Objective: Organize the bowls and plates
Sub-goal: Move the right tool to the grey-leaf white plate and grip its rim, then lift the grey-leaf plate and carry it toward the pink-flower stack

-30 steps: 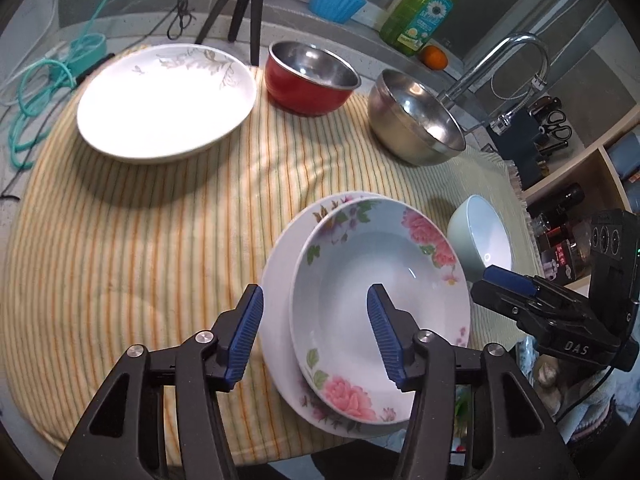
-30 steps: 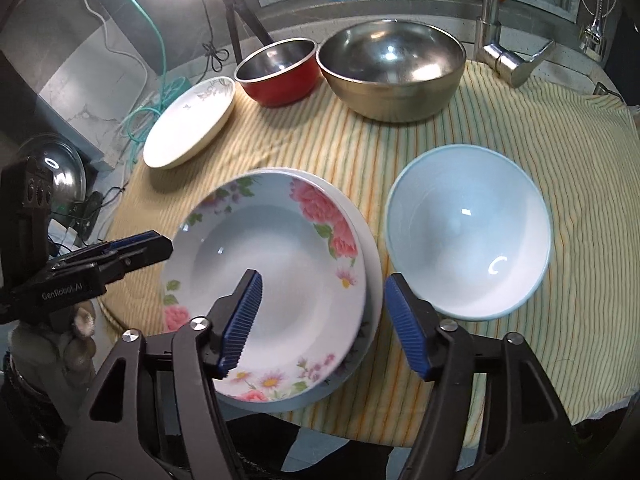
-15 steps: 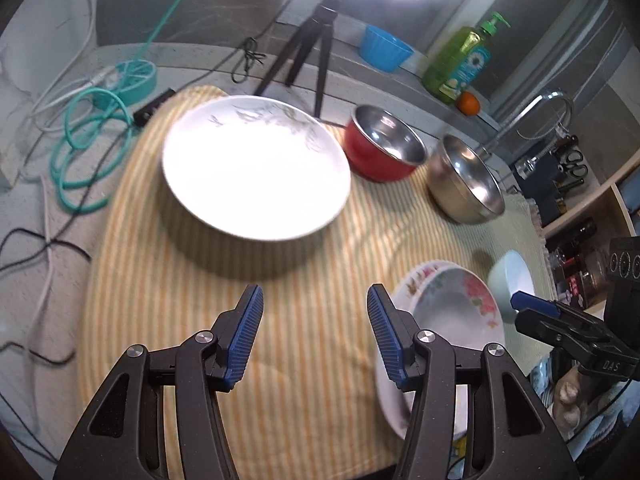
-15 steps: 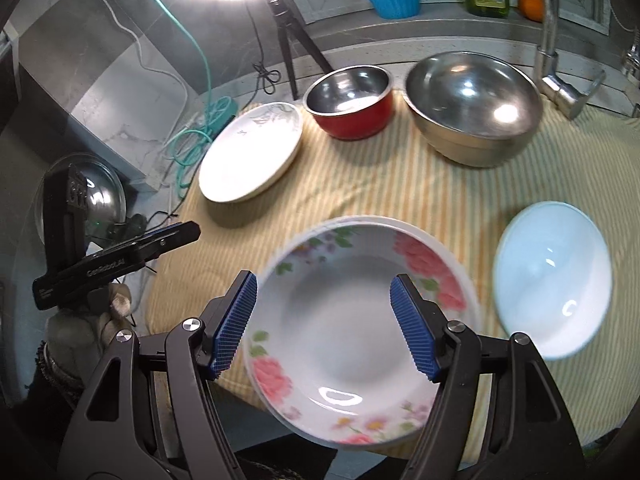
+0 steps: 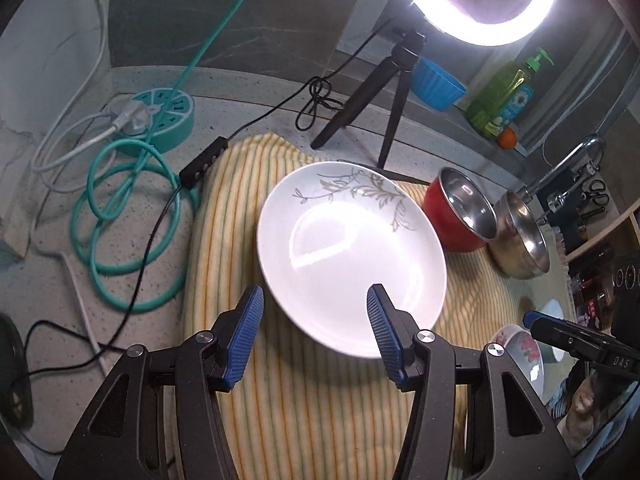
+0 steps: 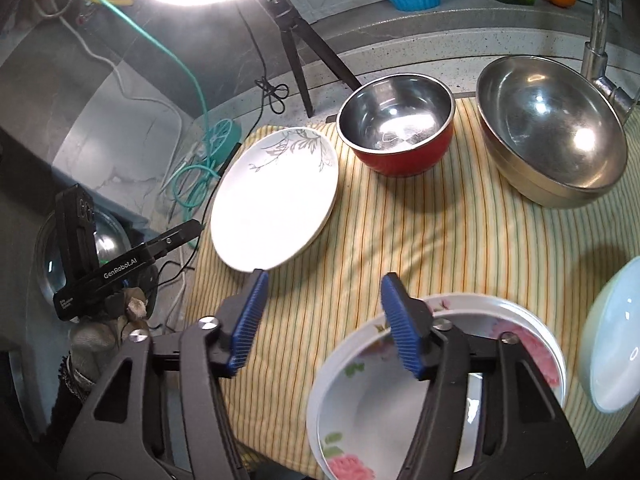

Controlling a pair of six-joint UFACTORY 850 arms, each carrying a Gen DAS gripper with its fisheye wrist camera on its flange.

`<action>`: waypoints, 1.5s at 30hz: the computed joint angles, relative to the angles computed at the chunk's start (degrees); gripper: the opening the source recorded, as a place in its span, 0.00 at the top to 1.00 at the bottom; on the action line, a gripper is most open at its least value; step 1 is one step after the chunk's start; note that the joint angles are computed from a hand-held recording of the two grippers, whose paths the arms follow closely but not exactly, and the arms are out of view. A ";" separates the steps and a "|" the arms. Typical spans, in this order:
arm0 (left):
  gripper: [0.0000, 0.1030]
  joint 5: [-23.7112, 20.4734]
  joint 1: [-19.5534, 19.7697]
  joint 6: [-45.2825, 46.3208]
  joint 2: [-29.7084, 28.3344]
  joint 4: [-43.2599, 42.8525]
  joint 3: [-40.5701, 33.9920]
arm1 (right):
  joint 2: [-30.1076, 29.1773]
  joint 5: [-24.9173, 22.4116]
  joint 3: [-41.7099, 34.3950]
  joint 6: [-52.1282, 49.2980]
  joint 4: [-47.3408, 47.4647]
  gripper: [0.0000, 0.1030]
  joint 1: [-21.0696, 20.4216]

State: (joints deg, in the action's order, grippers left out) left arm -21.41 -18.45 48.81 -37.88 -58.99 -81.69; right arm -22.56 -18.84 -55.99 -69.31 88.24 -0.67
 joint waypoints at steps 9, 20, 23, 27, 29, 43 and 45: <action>0.62 -3.27 1.51 -4.83 -7.19 7.13 -9.35 | -7.93 1.80 -9.16 16.62 -13.39 0.64 1.36; 0.75 -6.62 1.47 -8.50 -12.56 11.37 -16.40 | -15.14 0.12 -17.17 28.74 -23.54 0.72 1.44; 0.81 -7.60 1.72 -8.98 -13.40 11.30 -17.56 | -16.42 -0.30 -18.57 30.66 -25.40 0.77 1.68; 0.87 -8.03 1.88 -9.02 -13.83 11.64 -18.26 | -17.07 -0.50 -19.24 31.91 -26.90 0.82 1.94; 0.87 -8.18 1.88 -9.01 -13.93 11.91 -18.44 | -17.55 -0.58 -19.86 32.79 -27.83 0.84 2.07; 0.87 -9.07 1.83 -8.58 -13.96 12.48 -18.62 | -18.87 -1.82 -21.85 37.82 -34.63 0.91 2.50; 0.87 -9.07 1.84 -8.10 -13.49 12.09 -17.84 | -18.86 -1.82 -21.89 38.36 -34.88 0.90 2.54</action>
